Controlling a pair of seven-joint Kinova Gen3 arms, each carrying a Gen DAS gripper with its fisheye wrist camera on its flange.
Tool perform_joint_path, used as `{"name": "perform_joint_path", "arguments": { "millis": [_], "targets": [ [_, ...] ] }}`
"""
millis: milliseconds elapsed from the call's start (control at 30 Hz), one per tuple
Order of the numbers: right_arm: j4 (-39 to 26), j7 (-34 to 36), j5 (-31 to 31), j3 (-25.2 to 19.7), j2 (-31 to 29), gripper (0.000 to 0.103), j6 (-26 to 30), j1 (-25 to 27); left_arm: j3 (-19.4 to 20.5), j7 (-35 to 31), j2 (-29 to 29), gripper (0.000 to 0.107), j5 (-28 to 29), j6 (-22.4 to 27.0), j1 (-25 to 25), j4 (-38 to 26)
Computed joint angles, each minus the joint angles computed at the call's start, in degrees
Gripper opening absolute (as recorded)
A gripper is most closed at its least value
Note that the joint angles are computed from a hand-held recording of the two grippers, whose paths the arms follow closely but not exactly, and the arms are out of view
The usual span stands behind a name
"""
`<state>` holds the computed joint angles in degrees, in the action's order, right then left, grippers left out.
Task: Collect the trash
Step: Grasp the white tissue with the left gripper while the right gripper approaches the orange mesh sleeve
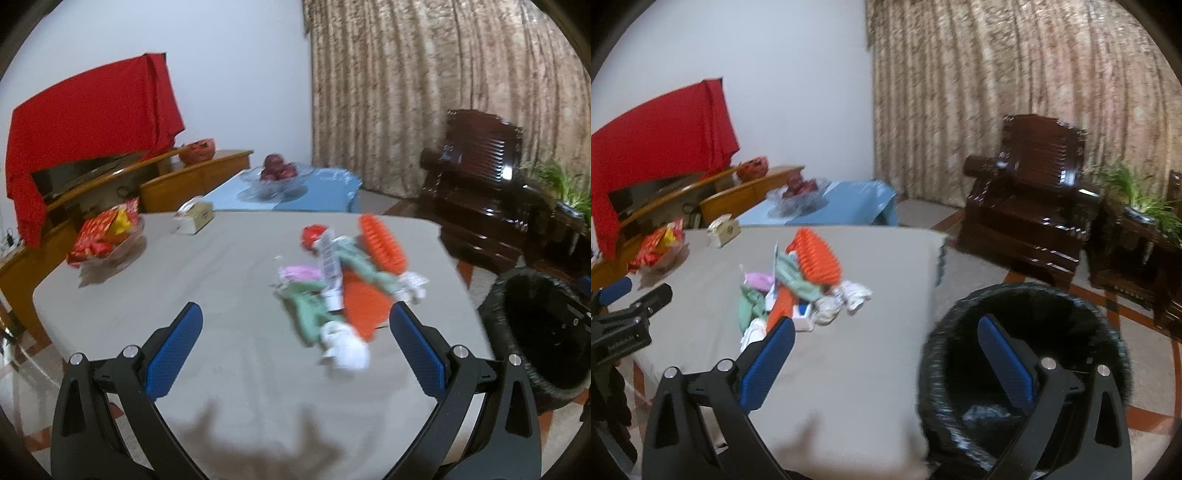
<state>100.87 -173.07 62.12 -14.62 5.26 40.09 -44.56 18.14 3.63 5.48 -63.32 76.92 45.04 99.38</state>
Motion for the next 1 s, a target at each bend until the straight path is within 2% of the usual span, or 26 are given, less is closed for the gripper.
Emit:
{"name": "perform_joint_path", "arguments": {
  "millis": [200,367,567,667,867,933,1000],
  "targets": [
    [-3.52,1.67,-1.00,1.99,6.29,0.097,-4.44,-1.40,-1.35,1.77,-1.34,0.098,-0.12,-5.43,-3.56,5.56],
    [-7.29,4.96,-2.26,5.14,11.05,0.096,-2.73,-4.92,-2.37,1.68,-1.44,0.098,2.28,-13.37,-7.16,8.25],
    [-7.89,8.16,-6.52,8.28,12.60,0.091,-3.77,-5.38,-3.85,1.45,1.54,0.095,1.63,-20.56,-8.57,8.33],
    [-8.16,9.30,-7.75,9.28,12.88,0.090,-3.66,-5.47,-5.02,-0.22,3.18,0.083,2.23,-23.49,-8.83,7.28],
    [-8.47,10.71,-8.97,10.44,13.55,0.090,-4.40,-5.37,-7.78,-4.88,7.11,0.078,5.54,-27.07,-8.57,4.75],
    [-8.91,12.18,-10.40,10.37,13.90,0.090,-4.49,-5.01,-8.64,-7.01,8.01,0.065,7.25,-28.45,-8.69,4.05],
    [-9.18,13.04,-11.16,10.67,14.14,0.090,-4.70,-5.09,-9.41,-9.84,8.17,0.053,9.72,-32.41,-9.77,4.37]
  ]
}}
